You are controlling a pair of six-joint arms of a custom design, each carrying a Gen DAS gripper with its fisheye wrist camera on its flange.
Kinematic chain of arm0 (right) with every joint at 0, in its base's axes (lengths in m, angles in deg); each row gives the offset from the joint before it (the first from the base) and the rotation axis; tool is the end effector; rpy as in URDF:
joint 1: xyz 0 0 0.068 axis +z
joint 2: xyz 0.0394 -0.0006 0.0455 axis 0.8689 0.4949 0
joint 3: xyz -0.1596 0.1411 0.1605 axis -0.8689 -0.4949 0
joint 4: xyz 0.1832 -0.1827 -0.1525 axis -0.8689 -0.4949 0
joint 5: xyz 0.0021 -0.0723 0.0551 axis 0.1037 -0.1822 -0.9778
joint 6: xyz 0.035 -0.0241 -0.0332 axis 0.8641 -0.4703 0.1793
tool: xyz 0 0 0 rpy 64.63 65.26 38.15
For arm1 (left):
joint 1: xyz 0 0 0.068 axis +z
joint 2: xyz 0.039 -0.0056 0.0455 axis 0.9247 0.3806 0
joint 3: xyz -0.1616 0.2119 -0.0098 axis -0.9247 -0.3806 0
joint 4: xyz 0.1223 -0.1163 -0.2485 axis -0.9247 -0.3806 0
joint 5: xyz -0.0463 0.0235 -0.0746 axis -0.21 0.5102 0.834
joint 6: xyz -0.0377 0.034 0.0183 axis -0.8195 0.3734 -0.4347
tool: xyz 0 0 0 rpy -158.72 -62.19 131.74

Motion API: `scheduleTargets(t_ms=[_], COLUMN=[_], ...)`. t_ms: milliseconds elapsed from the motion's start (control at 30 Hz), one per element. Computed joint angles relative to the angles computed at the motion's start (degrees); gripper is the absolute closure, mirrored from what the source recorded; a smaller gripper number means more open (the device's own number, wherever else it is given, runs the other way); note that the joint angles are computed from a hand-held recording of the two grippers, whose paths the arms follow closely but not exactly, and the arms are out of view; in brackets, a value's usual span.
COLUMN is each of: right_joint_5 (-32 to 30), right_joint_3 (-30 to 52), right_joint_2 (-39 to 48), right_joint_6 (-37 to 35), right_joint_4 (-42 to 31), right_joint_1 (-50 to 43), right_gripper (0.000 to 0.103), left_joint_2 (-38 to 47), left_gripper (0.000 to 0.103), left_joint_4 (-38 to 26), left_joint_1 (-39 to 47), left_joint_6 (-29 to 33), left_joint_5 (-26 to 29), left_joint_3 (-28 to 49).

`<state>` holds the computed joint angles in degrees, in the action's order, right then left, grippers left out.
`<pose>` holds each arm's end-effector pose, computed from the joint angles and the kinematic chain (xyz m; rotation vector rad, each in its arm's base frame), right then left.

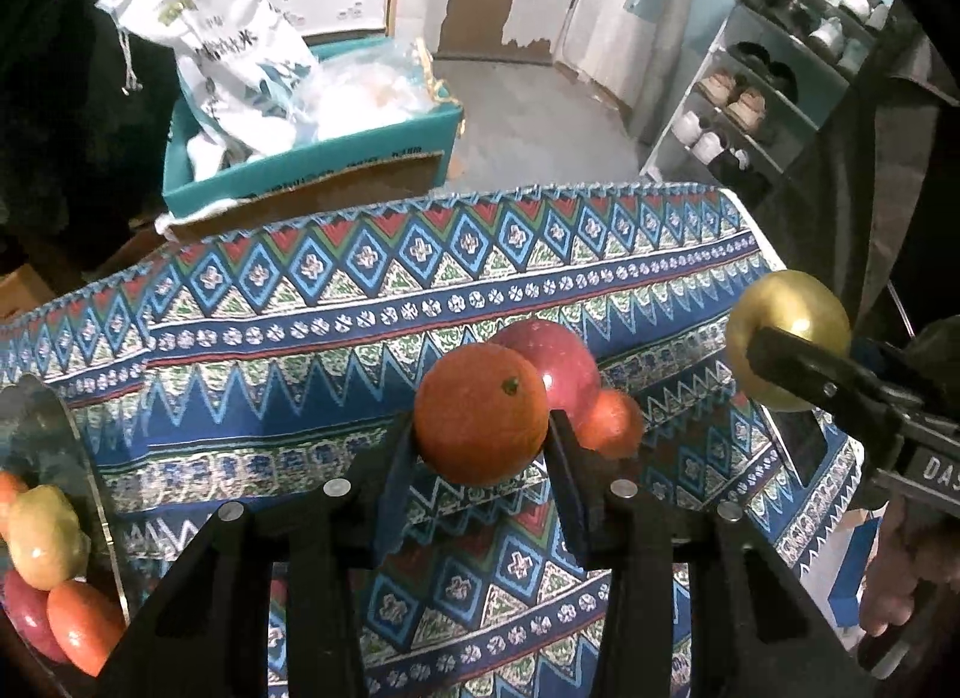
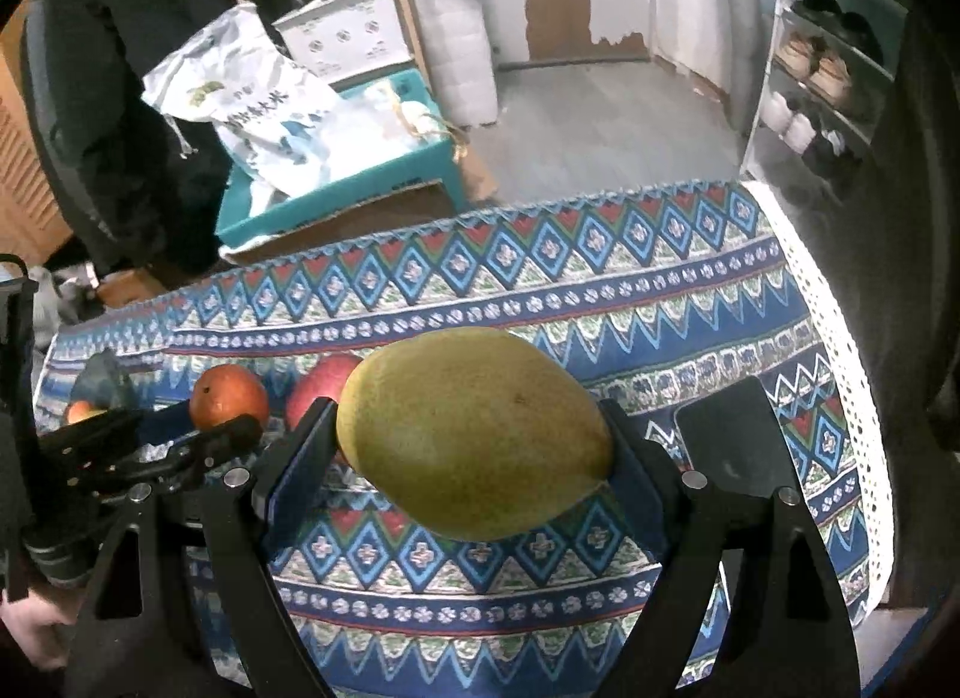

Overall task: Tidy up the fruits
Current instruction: 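Carry the small orange with left tool while right tool carries the yellow pear to the plate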

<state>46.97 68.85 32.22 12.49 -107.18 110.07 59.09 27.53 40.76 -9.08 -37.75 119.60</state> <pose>0.1903 0.2095 0.2909 -0.0852 2.5529 0.2679 0.2041 -0.1034 0.2477 0.1495 2.6187 -0.3022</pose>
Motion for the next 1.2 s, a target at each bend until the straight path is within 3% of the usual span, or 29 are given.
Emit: scheduleTargets(t_ms=[700, 1000, 1200], right_joint_5=[4.4, 6.3, 6.9], right_joint_3=[11.8, 18.5, 23.7], right_joint_2=[4.6, 8.8, 12.7], right_joint_6=[-0.3, -0.9, -1.7], right_joint_4=[-1.9, -2.5, -2.6], right_joint_1=[7.4, 10.6, 12.5], right_gripper=[0.018, 0.018, 0.018], left_joint_2=[-14.0, -18.2, -20.1], left_gripper=[0.06, 0.06, 0.06], left_joint_4=[-11.7, -16.1, -18.5], left_joint_1=[6.2, 12.8, 20.9], left_joint_6=[3.7, 8.4, 13.0], left_joint_5=[-0.2, 2.0, 6.4], left_joint_3=[5.2, 8.2, 9.5])
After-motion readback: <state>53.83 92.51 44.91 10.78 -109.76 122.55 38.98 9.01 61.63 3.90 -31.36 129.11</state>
